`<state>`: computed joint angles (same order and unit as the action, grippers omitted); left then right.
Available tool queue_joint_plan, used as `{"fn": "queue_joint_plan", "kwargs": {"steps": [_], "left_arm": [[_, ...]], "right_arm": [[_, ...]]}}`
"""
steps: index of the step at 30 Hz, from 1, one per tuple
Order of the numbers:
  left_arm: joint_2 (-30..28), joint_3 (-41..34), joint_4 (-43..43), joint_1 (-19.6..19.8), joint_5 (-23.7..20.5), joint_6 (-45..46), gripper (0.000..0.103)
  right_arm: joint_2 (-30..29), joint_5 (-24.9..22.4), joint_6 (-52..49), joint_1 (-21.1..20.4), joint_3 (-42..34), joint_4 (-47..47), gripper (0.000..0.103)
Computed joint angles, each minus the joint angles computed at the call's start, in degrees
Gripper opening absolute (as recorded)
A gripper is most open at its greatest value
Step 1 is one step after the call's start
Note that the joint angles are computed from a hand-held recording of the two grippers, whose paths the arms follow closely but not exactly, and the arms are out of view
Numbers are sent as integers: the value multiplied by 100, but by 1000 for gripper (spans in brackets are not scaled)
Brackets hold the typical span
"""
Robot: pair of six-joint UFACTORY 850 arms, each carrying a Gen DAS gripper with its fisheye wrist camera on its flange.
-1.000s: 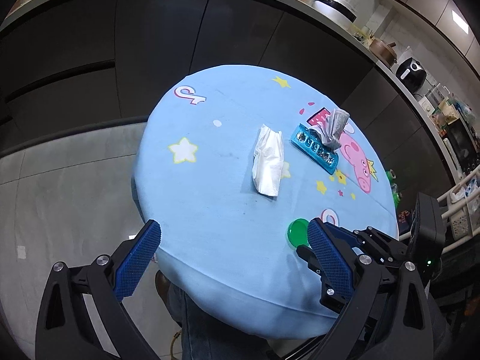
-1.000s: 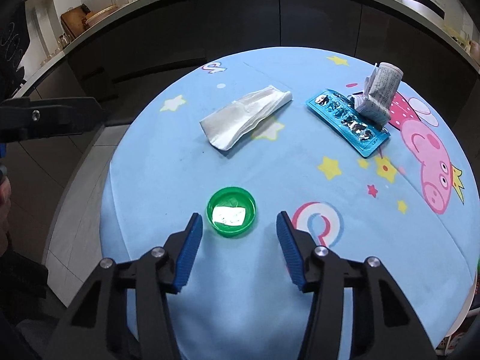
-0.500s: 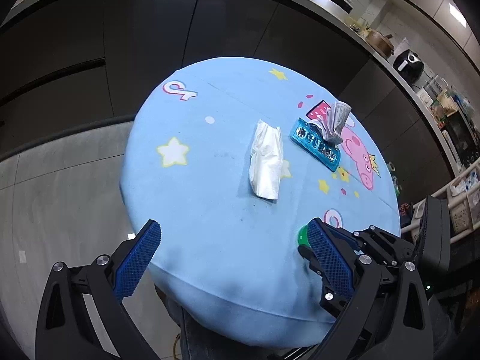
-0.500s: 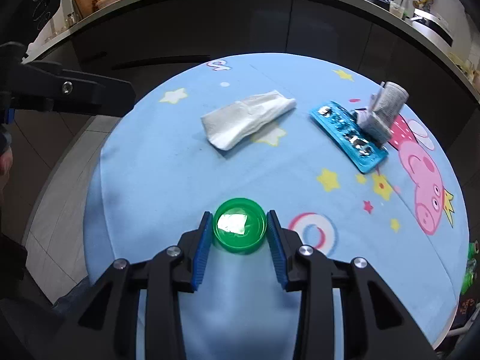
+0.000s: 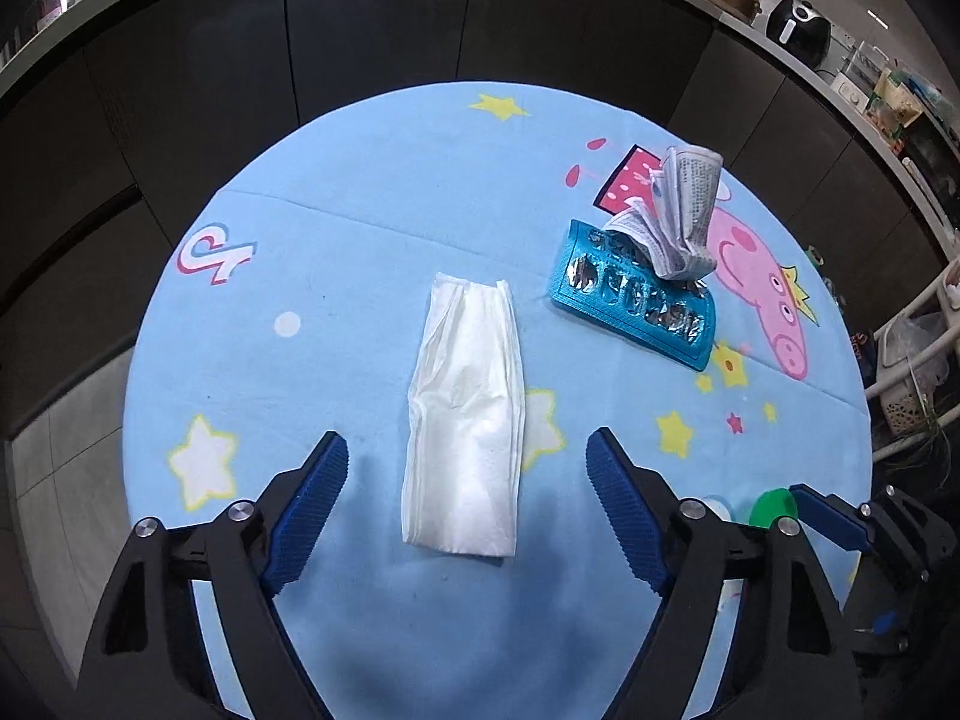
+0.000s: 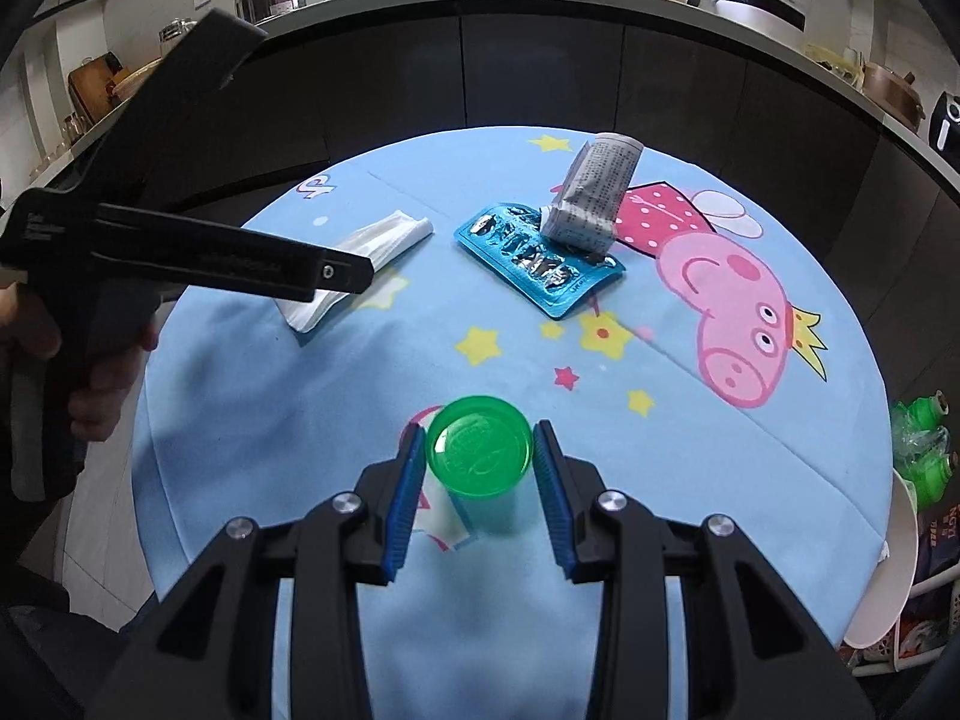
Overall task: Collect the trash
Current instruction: 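Grasp the white tissue with the left tool while the right tool grasps the green lid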
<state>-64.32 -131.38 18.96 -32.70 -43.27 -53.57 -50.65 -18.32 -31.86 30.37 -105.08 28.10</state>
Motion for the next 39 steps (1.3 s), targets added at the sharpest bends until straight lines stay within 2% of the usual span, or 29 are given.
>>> {"fn": "queue_joint_plan", "kwargs": {"steps": [4,7,10,12,14,18,24,25,26,28,29,30,32,39], "left_arm": [[-164,-236,-272,70,-43,166,66],[-200,-278,-314,97,-41,172,60],[-169,-234,-263,92,-65,159,54],[-141,-190,-187,84,-85,124,45],[-10,42,-221,101,77,121,42],[143,323,-232,131,335,-34,42],[53,173,-29,72,130,-50,43],[62,190,-6,68,125,-47,39],[88,240,-5,70,162,-39,28],[152,350,-98,92,266,-11,20],[218,468,-204,112,393,26,10],[265,542,-241,122,461,7,7],[334,629,-227,121,483,-87,4],[794,1060,166,-17,841,-512,4]], "right_arm": [[-37,-106,-323,-13,-46,411,38],[-38,-138,-257,10,-36,302,38],[-82,-194,-226,4,-80,286,38],[-121,-221,-181,-7,-121,255,40],[-141,-259,-151,-18,-141,254,41],[-182,-324,-108,-19,-200,215,45],[-210,-388,-4,-3,-226,101,46],[-191,-356,-49,-3,-190,142,46],[-189,-352,-45,-1,-184,137,47],[-175,-303,118,18,-164,-66,37],[-176,-301,106,18,-165,-74,37],[-176,-318,64,13,-165,-26,37],[-139,-343,-90,-5,-120,179,37],[232,28,-973,-128,251,1277,37]]}}
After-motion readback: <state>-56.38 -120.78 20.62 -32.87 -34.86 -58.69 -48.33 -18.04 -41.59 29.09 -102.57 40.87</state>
